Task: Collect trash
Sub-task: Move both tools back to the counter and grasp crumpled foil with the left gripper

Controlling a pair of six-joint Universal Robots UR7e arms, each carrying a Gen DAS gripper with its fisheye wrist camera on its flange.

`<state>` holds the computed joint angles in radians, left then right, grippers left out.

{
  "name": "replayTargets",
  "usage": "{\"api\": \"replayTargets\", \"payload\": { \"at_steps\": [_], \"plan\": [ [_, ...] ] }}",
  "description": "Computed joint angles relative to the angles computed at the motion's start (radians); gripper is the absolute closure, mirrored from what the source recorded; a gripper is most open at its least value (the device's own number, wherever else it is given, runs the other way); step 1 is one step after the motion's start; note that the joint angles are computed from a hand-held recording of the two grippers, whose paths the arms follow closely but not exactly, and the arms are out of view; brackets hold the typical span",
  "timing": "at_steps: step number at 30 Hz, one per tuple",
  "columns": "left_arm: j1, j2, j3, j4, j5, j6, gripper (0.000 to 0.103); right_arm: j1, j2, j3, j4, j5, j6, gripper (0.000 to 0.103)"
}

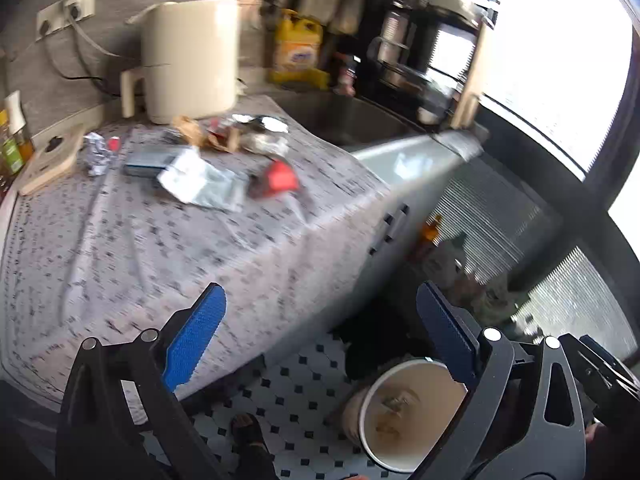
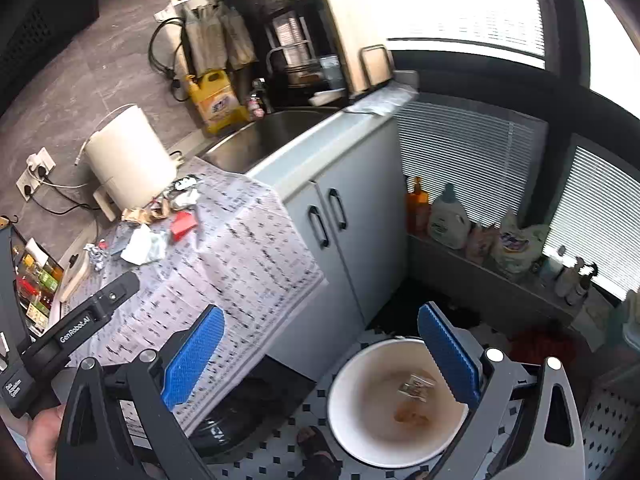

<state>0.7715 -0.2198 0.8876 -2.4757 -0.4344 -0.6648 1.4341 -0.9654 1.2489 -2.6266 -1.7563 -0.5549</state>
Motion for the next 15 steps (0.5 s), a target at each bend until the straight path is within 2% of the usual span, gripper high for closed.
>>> {"api": "replayTargets", "payload": {
  "at_steps": [5, 15],
  "plan": [
    [0.017, -0.070, 0.083, -0.065, 0.050, 0.008, 0.008, 0.042, 0.050, -0.036, 0.002, 0.006, -0.010, 0.008],
    [0.073, -0.152, 0.163, -0.196, 0.093, 0.068, 0.007, 0.109, 0.155, -0.127, 0.017, -0.010, -0.024, 0.008]
  ]
}}
